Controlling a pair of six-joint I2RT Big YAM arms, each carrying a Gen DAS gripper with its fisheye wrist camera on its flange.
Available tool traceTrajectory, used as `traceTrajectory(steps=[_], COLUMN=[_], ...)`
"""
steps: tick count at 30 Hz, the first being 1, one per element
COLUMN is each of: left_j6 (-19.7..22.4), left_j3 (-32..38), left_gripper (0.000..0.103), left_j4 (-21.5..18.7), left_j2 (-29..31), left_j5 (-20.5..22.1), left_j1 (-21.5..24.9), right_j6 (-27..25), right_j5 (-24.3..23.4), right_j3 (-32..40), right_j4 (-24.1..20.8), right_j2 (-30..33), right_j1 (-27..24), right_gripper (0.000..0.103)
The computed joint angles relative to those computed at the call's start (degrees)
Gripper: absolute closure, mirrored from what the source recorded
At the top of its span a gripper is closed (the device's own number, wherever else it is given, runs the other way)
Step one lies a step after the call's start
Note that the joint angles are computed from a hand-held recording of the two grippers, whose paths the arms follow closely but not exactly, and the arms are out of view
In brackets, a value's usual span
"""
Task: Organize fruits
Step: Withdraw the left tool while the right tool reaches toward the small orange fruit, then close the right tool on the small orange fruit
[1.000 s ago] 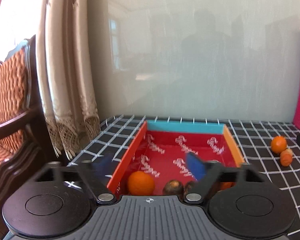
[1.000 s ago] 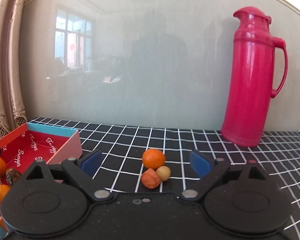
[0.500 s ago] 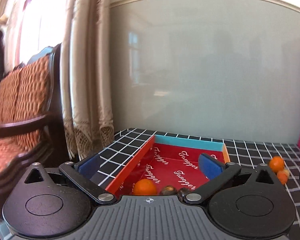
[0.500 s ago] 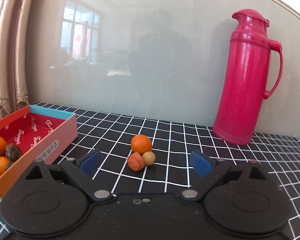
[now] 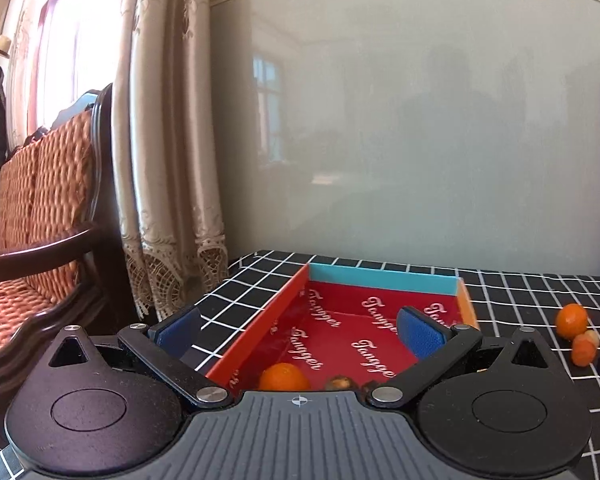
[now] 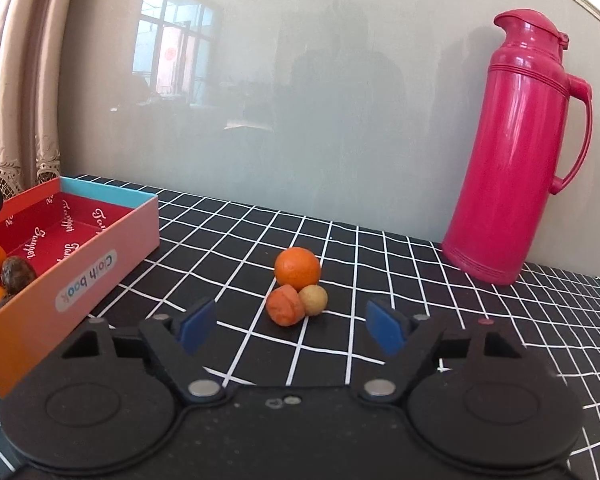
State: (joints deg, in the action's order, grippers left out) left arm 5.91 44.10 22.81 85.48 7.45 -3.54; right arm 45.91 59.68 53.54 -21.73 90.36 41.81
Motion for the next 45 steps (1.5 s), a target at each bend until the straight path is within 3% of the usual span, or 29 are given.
traceTrajectory(steps=[6,16,24,36,39,45], left_j6=[-0.1,-3.2,-4.7,-4.3,-4.7,-4.2], left_j3=[1.5,4.1,7.4,10.4,11.5,11.8], left_gripper=[0.0,0.0,0.0,0.0,0.0,0.0], left_j4=[-0.6,-0.1,-3.4,-5.1,-6.3,-6.0], left_j2=[1.4,3.4,6.2,8.9,9.8,10.2], left_j5=[-1.2,-1.6,-1.9,-2.2,-2.3,-2.3], left_j1=[0.7,3.7,7.1,11.1,11.9,12.5], right_j6=[1.1,5.8,5.6,8.4,8.1,8.1], right_j5=[-1.5,-6.1,-7.5,-9.3,-9.5,-8.8], right_j3=[1.5,3.3,4.2,8.0,8.2,9.0], right_j4=[-0.3,-2.6,-2.5,-6.3,-5.7,-6.8], right_j2=[1.6,4.3,4.9,7.4,7.7,8.2], right_j1=[-1.5,-5.5,-7.0,-8.7,-8.6,-8.1], right_gripper=[0.025,0.053,0.055,0.061,0.072,0.074])
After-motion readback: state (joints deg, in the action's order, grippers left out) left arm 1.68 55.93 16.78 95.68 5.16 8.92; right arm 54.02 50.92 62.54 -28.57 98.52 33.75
